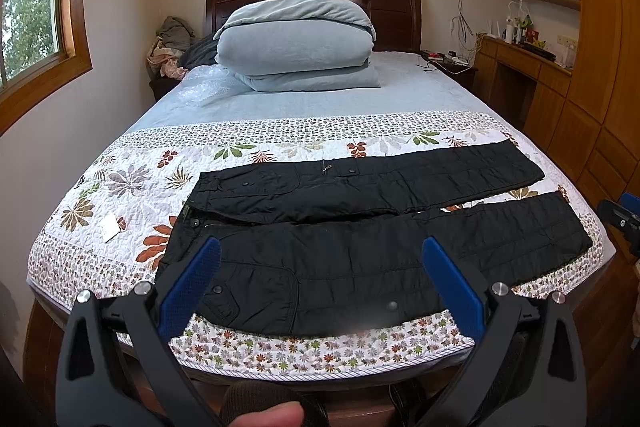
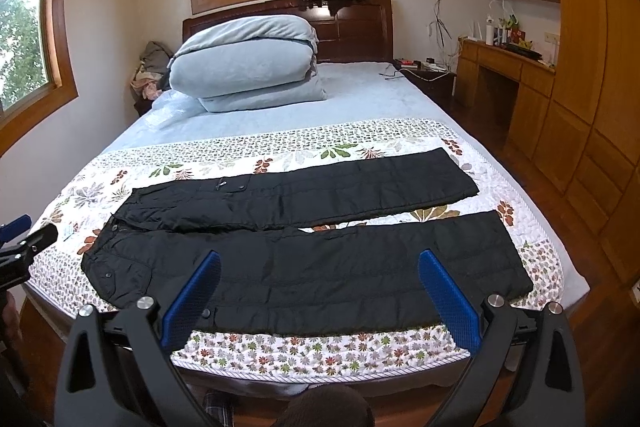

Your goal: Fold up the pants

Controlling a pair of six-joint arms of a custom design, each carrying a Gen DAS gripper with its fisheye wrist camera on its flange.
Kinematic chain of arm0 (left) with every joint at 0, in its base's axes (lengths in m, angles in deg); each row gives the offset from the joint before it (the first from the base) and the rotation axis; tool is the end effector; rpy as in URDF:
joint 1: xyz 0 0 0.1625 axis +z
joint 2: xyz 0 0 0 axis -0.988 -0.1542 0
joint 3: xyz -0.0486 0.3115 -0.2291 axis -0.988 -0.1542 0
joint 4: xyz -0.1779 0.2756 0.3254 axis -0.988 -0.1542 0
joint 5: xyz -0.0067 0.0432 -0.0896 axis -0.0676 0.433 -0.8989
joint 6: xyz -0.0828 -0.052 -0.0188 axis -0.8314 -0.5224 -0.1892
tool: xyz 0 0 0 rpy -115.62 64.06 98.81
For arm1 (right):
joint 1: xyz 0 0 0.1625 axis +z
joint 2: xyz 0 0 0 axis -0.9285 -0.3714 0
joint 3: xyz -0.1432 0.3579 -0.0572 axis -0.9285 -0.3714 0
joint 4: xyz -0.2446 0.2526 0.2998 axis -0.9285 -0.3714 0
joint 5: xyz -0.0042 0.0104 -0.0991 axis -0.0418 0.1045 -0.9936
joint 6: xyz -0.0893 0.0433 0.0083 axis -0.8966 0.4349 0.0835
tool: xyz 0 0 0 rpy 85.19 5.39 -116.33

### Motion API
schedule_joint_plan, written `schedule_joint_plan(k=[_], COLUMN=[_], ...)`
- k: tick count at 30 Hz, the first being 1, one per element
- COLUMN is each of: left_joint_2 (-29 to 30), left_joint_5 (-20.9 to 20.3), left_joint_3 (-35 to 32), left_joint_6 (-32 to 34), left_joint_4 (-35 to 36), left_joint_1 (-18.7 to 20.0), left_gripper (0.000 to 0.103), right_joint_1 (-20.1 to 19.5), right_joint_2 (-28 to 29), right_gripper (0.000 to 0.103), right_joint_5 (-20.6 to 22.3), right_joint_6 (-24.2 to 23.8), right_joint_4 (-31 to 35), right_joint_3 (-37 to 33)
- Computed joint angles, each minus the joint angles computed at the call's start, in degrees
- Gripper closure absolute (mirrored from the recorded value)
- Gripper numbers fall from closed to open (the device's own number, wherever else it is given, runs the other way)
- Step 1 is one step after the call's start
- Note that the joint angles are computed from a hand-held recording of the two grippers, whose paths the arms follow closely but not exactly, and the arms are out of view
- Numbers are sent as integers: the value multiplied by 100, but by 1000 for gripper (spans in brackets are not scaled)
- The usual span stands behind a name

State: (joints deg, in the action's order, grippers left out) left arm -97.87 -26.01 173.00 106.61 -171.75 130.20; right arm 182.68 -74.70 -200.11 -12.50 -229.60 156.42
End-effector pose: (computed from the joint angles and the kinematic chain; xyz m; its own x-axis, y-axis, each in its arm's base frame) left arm -0.3119 -0.6576 0.2880 -0.6190 0.4318 -0.6560 0.7614 0.5349 -0.3663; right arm 0.2837 -0.5140 0.3103 -0.6912 0.4258 0.5839 -0.3513 0.5081 -0.7864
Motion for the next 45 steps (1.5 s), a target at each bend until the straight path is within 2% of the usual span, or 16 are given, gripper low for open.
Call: schedule_joint_plan(k=[21, 45], left_joint_2=[1, 3], left_joint_5=[29, 24], left_joint_3=[-13, -20], left_joint_6=[-12, 3], left_joint_4=[18, 67], left_joint_1=[-20, -58], left_gripper=[2, 2], right_joint_1=[-1, -21], right_joint_2=[-11, -77], right_gripper=[3, 3], right_joint_5=[70, 242], right_joint_6=[-80, 78], right_joint_4=[-88, 71], right_joint_3=[21, 54])
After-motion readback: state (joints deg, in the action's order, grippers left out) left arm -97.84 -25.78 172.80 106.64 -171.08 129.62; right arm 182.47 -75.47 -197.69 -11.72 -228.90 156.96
